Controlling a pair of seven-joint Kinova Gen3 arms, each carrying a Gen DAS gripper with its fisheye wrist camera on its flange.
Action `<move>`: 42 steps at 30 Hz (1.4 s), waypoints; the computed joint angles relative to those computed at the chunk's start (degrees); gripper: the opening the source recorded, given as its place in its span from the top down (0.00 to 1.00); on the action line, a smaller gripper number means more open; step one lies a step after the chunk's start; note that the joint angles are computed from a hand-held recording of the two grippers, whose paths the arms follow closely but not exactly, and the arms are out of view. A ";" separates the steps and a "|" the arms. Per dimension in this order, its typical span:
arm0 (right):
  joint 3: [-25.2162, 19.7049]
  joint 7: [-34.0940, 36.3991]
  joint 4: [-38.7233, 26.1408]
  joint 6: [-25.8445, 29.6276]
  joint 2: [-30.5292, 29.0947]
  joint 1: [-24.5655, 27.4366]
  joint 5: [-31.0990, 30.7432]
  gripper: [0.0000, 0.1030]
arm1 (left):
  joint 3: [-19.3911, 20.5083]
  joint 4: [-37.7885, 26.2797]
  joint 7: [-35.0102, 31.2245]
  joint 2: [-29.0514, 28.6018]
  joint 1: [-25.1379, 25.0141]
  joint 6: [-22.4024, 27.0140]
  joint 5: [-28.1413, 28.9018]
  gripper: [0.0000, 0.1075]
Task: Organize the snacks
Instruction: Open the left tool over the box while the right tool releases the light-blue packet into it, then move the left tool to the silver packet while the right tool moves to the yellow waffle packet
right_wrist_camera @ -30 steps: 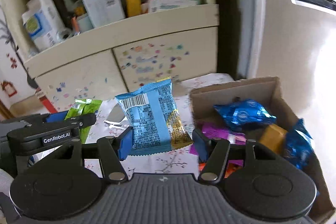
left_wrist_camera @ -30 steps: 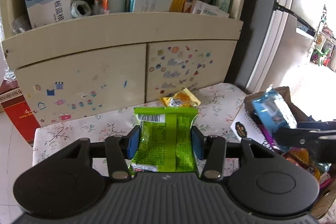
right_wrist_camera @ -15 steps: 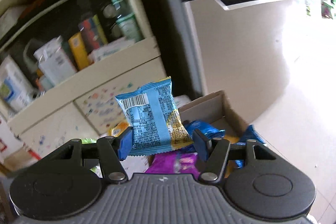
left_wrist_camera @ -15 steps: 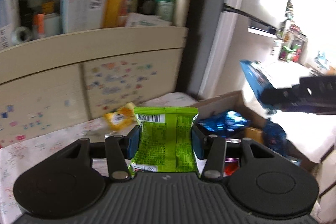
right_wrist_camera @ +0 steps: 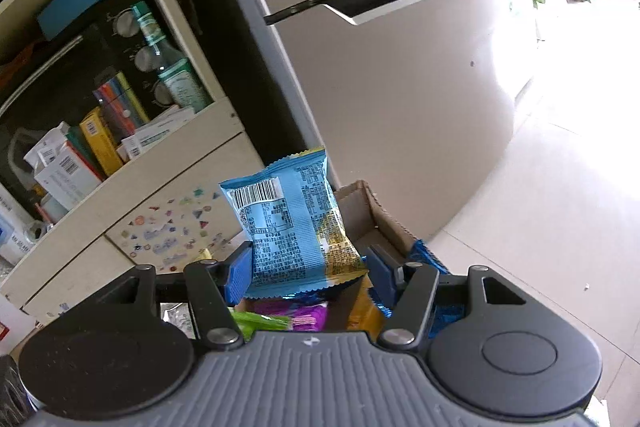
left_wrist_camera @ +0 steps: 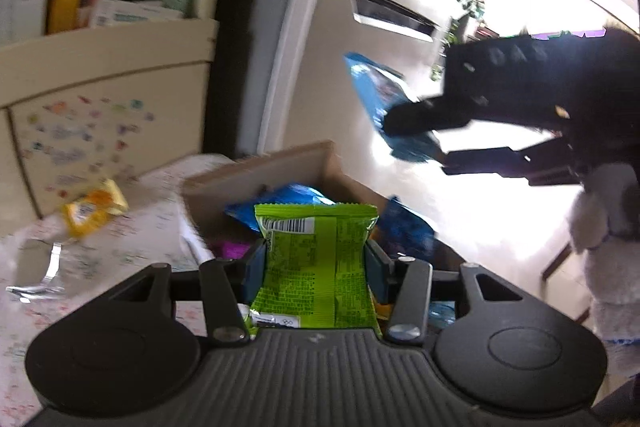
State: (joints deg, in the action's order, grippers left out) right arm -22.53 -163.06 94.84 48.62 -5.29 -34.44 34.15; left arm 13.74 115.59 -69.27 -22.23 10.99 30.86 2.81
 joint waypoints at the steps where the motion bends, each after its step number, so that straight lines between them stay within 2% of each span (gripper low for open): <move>1: -0.11 -0.43 -0.13 0.49 0.13 0.01 0.14 0.35 | 0.26 -0.03 -0.05 0.52 0.39 -0.42 0.23 0.54; 2: 0.03 -0.50 -0.13 0.62 0.15 0.00 -0.13 0.34 | 0.75 0.07 0.23 0.78 0.44 -0.88 0.23 0.52; 4: 0.11 -1.04 -0.41 1.07 0.51 -0.05 -0.22 0.32 | 1.90 0.34 1.30 1.03 0.17 -2.02 0.01 0.33; 7: 0.21 -2.39 -0.73 1.85 0.84 -0.37 0.22 0.19 | 2.08 1.31 2.44 0.14 0.38 -4.25 0.12 0.19; 13: 0.10 -2.78 -0.47 1.29 0.88 -1.05 0.91 0.17 | 3.87 1.01 5.42 -1.41 -2.97 -2.25 -2.07 0.17; 27: 1.48 4.41 -1.36 -2.00 2.61 -2.96 -4.16 0.13 | 0.74 1.48 9.45 -4.13 -6.78 7.72 -3.38 0.15; 36: 2.60 9.64 -2.44 -3.47 3.87 -4.15 -8.26 0.11 | 0.88 2.74 13.30 -5.31 -12.00 11.56 -6.56 0.15; 42: 3.65 14.81 -2.94 -5.05 4.56 -4.28 -14.23 0.09 | 0.10 3.53 17.70 -4.76 -15.91 13.13 -8.93 0.15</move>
State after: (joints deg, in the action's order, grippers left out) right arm -18.88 -148.25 91.90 43.57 -0.73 -38.72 19.92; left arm 13.84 119.13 -51.57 -26.99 -4.92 43.99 -6.12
